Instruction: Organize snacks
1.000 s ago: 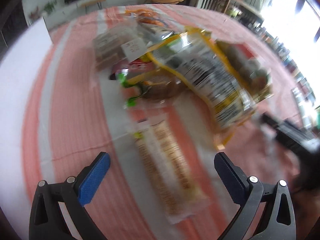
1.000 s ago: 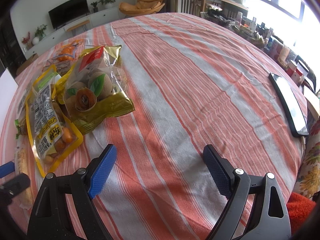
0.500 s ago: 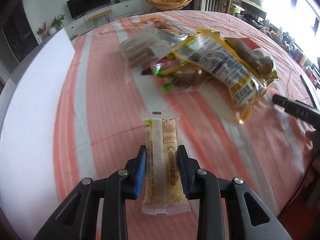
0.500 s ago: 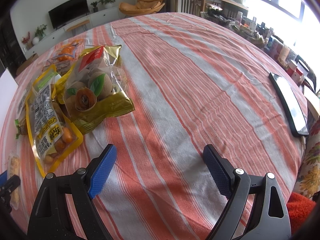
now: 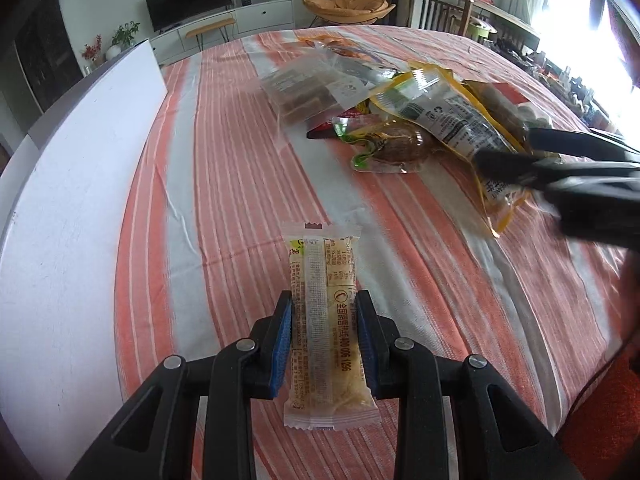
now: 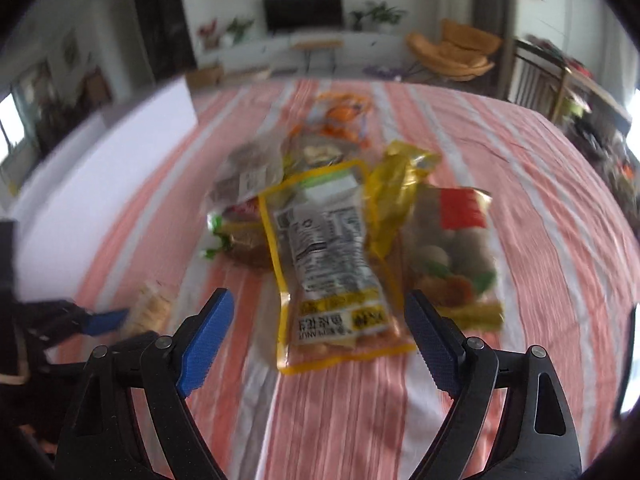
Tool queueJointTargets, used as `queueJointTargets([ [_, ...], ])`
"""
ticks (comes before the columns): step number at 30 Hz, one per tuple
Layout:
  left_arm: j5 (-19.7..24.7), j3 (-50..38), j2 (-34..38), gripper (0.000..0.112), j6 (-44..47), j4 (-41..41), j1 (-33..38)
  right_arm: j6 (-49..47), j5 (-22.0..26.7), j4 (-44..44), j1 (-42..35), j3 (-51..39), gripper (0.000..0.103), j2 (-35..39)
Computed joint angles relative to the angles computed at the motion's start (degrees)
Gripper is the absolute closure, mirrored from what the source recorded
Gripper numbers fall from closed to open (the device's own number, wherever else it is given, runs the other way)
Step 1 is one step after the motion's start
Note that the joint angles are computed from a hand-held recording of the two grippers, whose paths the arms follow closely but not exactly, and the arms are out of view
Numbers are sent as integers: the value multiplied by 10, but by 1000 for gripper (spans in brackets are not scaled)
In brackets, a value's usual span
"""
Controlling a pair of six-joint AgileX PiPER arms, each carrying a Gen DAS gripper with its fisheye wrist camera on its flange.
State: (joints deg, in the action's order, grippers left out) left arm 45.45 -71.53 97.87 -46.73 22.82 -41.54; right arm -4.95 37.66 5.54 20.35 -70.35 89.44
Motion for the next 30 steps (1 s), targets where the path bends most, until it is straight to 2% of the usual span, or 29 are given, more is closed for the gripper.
queueJointTargets([
  [3, 5, 2, -2, 82, -10, 10, 1, 38, 55, -91, 33, -69, 14, 76],
  [8, 3, 6, -4, 82, -15, 18, 4, 79, 85, -181, 55, -110, 14, 113],
  [12, -1, 7, -3, 82, -13, 19, 6, 54, 75, -127, 35, -109, 14, 88],
  [15, -6, 7, -3, 82, -9, 16, 8, 34, 116, -129, 32, -152, 14, 123],
  [18, -8, 14, -9, 82, -12, 19, 7, -1, 112, -70, 1, -160, 14, 126],
  [21, -18, 22, -17, 82, -8, 8, 14, -72, 157, 43, -59, -198, 14, 144],
  [23, -26, 26, -21, 82, -2, -5, 20, -94, 195, 75, -71, -228, 14, 162],
  [25, -31, 27, -24, 82, 3, -13, 22, -102, 219, 55, -54, -252, 14, 178],
  [29, -35, 27, -32, 82, 13, -28, 22, -86, 207, -24, -4, -247, 15, 191],
  [30, -35, 29, -37, 82, 15, -31, 22, -68, 209, -51, 5, -244, 20, 196],
])
